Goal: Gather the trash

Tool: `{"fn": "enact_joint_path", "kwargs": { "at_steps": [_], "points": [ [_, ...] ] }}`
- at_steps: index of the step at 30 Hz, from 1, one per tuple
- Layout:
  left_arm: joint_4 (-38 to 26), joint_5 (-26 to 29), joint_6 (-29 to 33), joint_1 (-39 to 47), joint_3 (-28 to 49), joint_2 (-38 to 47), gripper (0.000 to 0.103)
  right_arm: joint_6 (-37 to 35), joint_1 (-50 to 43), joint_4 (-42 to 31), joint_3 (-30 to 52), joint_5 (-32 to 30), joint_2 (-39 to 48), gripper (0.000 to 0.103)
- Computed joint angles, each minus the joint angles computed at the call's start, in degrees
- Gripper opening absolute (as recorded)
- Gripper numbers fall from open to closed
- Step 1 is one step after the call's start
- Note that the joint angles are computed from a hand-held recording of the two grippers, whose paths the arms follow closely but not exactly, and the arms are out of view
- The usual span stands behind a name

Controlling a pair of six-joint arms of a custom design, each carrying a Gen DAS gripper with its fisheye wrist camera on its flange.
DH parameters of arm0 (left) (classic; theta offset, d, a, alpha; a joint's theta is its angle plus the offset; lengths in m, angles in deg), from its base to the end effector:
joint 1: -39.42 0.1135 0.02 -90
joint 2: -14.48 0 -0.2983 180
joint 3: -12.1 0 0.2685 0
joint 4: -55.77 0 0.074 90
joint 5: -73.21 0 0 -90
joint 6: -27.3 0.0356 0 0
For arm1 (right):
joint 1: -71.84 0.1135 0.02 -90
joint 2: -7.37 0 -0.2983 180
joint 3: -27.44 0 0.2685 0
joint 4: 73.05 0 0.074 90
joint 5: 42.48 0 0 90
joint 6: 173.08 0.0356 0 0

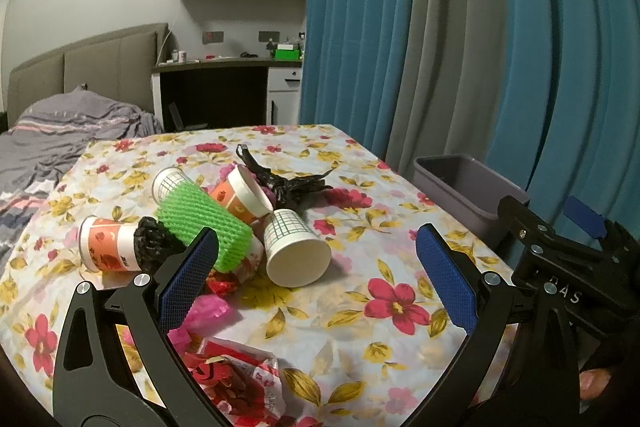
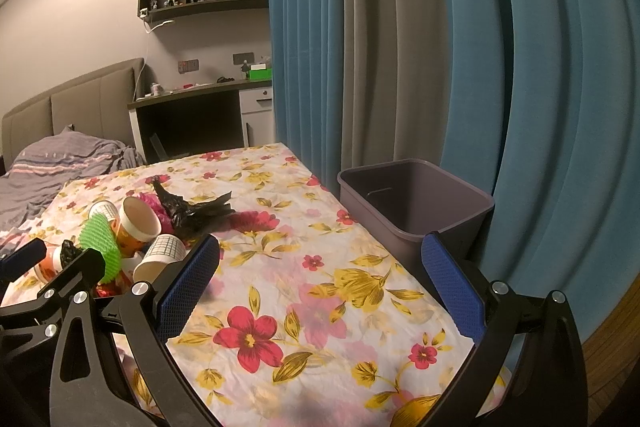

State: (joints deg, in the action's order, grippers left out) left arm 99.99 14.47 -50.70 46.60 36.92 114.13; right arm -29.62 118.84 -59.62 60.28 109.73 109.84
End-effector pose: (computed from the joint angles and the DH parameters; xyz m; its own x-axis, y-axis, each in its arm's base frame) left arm 0.2306 0.0104 0.0953 -0.4242 0.1257 -0.8968 0.4340 0.8974 -0.0795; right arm 0.1787 0.1455 0.0778 -0.3417 0.1828 -0.9219 0.4522 0.8919 0.0093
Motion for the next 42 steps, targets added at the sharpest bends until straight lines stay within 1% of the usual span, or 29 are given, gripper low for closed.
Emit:
{"fn": "enact_joint_path", "kwargs": {
  "at_steps": [6,7,14,18,23,25,27,31,33,36,38,42],
  "points": [
    [-0.04,-0.06,-0.13,-0.15,0.33,0.3,0.098,-0.66,-0.27,0.14,0.01,-0.31,-0.54,0.098],
    [-0.16,0.0,-0.19,-0.12,0.35,0.25,0.098,-1.16,-0.54,1.34,-0.18,-0.46,0.02,0.098],
    [0.93,-0.64,-0.2,-0.47,0.09,0.65,0.098,-0.81,-0.29,2.19,-0.64,-0.3,0.6,0.098],
    [2.16,-0.33,-0.7,0.01,-0.16,1.32,0.098,0.54,1.14,-0.26,-0.56,0.5,-1.3,0.098],
    [5.14,0.05,-0.37,1.38,-1.08,2.14,0.098,0.01,2.65,1.59,-1.04,0.6,-0.86,0.098],
    [6.11,0.66,0.44,3.22,-1.23,2.74,0.098,-0.72,3.33,3.61,-1.84,0.36,-0.69,0.098],
    [6.56,2.53,1.2,6.34,-1.13,3.45,0.098,-1.71,3.79,5.78,-2.44,0.03,-0.14,0.098],
    [6.17,4.96,1.88,12.27,-0.44,4.17,0.098,-4.06,4.65,11.27,-3.32,-1.08,1.95,0.098],
    [4.87,6.76,2.38,15.93,0.67,4.61,0.098,-5.26,5.34,13.56,-2.95,-1.85,3.42,0.098],
    [3.6,8.52,2.85,20.74,2.68,6.32,0.098,-7.55,6.3,16.98,-1.78,-4.35,6.44,0.097],
    [2.16,9.75,3.26,23.6,4.18,7.08,0.098,-8.86,6.99,18.55,-0.32,-6.33,8.82,0.096],
    [0.05,10.52,4.22,27.86,7.29,9.38,0.098,-12.44,8.1,22.1,3.25,-11.86,14.1,0.091]
  ]
}}
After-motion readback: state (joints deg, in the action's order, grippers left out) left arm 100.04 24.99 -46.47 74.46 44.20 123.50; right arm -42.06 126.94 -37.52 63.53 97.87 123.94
